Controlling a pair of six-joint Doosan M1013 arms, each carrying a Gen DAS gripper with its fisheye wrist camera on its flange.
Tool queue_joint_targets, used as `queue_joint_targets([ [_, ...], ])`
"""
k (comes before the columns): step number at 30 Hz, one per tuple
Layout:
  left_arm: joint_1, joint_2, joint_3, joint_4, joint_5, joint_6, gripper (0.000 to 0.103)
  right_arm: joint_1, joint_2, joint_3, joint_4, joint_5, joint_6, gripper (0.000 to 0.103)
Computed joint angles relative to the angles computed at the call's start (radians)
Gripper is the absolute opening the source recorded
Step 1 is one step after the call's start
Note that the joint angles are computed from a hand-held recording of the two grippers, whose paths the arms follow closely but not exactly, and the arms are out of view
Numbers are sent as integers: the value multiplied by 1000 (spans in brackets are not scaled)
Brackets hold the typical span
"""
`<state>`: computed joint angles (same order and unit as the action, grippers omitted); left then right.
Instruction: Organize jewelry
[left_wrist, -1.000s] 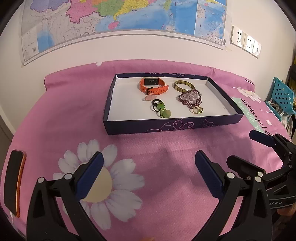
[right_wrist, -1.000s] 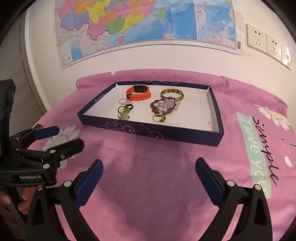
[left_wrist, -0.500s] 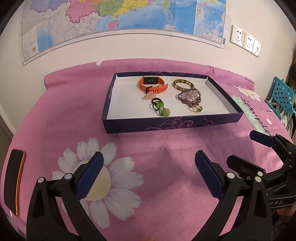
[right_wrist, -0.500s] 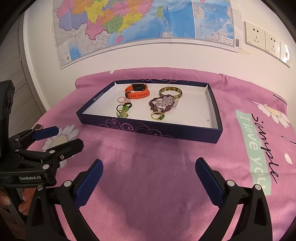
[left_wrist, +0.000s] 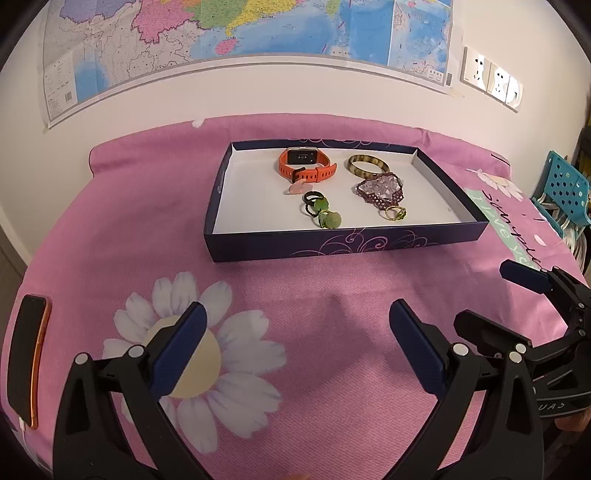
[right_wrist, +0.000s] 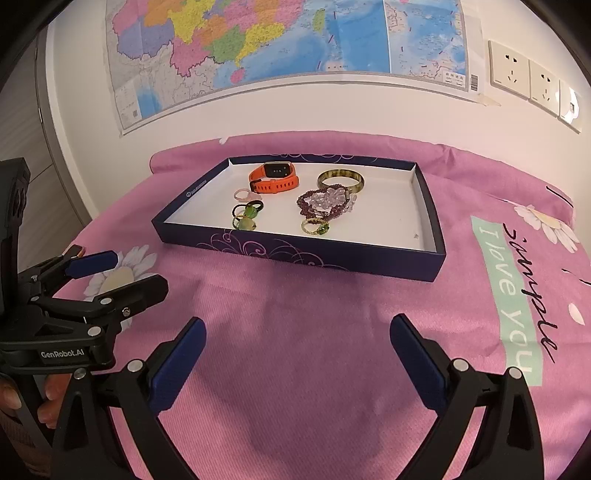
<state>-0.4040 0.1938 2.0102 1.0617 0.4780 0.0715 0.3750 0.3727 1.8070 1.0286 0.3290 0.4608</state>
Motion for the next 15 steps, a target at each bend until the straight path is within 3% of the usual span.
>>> queue_joint_targets([
  [15, -4, 4, -1, -5, 7, 10, 97, -2, 2, 0, -3, 2, 9, 96],
])
